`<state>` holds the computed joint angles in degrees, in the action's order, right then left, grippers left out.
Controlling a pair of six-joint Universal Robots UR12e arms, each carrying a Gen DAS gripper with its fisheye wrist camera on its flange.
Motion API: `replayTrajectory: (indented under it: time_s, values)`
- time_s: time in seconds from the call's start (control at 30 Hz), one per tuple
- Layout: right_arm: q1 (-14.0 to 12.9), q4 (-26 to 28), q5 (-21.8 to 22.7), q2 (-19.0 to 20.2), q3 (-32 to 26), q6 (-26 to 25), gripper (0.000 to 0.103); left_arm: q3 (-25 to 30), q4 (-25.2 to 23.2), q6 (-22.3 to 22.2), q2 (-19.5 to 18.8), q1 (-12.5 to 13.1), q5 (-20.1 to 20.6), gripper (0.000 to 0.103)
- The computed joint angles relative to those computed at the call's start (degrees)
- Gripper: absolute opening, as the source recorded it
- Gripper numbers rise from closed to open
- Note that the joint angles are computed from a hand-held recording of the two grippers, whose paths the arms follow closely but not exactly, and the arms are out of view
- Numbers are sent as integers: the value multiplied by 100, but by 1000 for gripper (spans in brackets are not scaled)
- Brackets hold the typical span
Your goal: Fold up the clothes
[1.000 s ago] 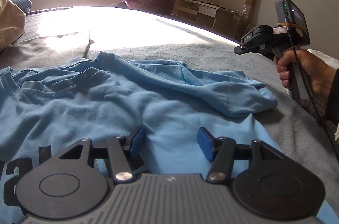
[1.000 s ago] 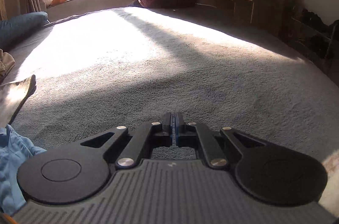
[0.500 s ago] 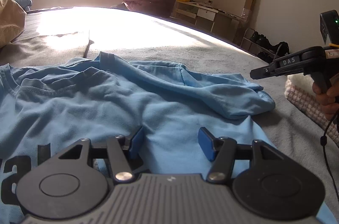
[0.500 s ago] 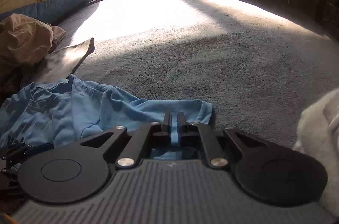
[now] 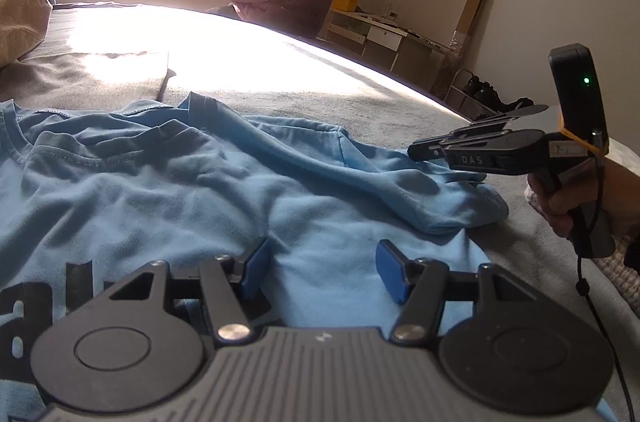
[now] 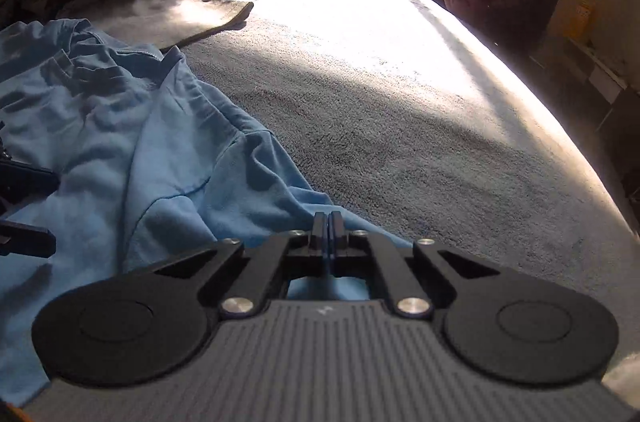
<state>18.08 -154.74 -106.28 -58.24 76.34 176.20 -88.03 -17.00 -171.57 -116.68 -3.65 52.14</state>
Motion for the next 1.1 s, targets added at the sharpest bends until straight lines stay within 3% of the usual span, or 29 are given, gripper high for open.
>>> replayTrajectory:
  time_s: [0.1, 0.17, 0.27, 0.33, 0.37, 0.4, 0.47, 0.5, 0.63, 0.67, 0.7, 0.8, 1.1]
  values:
    - [-44, -55, -316, 84, -120, 219, 0, -6, 21, -24, -3, 4, -18, 60]
    - [-112, -31, -262, 130, -202, 459, 0, -3, 24, -38, -9, 7, -32, 60]
    - [-316, -274, 924, 44, -110, 1031, 2, 5, 23, -71, -19, 16, -68, 60]
    - [-353, -485, 1428, 22, -57, 1003, 4, 8, 29, -93, -25, 19, -88, 60]
    - [-369, -444, 1664, 12, -57, 903, 11, 7, 34, -101, -27, 19, -94, 60]
    - [-356, -273, 1682, 16, -95, 755, 26, 7, 38, -105, -28, 20, -97, 60]
    - [-327, 76, 1692, 32, -181, 459, 40, 8, 44, -117, -32, 22, -109, 60]
    - [-295, 267, 1616, 55, -236, 307, 41, 11, 46, -125, -35, 23, -116, 60]
    - [-210, 773, 1388, 128, -389, -142, 38, 16, 53, -160, -45, 30, -148, 60]
    - [-187, 763, 1302, 135, -400, -199, 26, 16, 56, -170, -46, 32, -159, 60]
    - [-164, 752, 1216, 143, -411, -256, 3, 17, 59, -181, -48, 36, -171, 60]
    - [-105, 366, 932, 139, -363, -458, 0, 20, 64, -215, -56, 45, -206, 60]
    - [-101, -97, 6, 360, -633, -137, 0, 8, 88, -244, -56, 47, -222, 60]
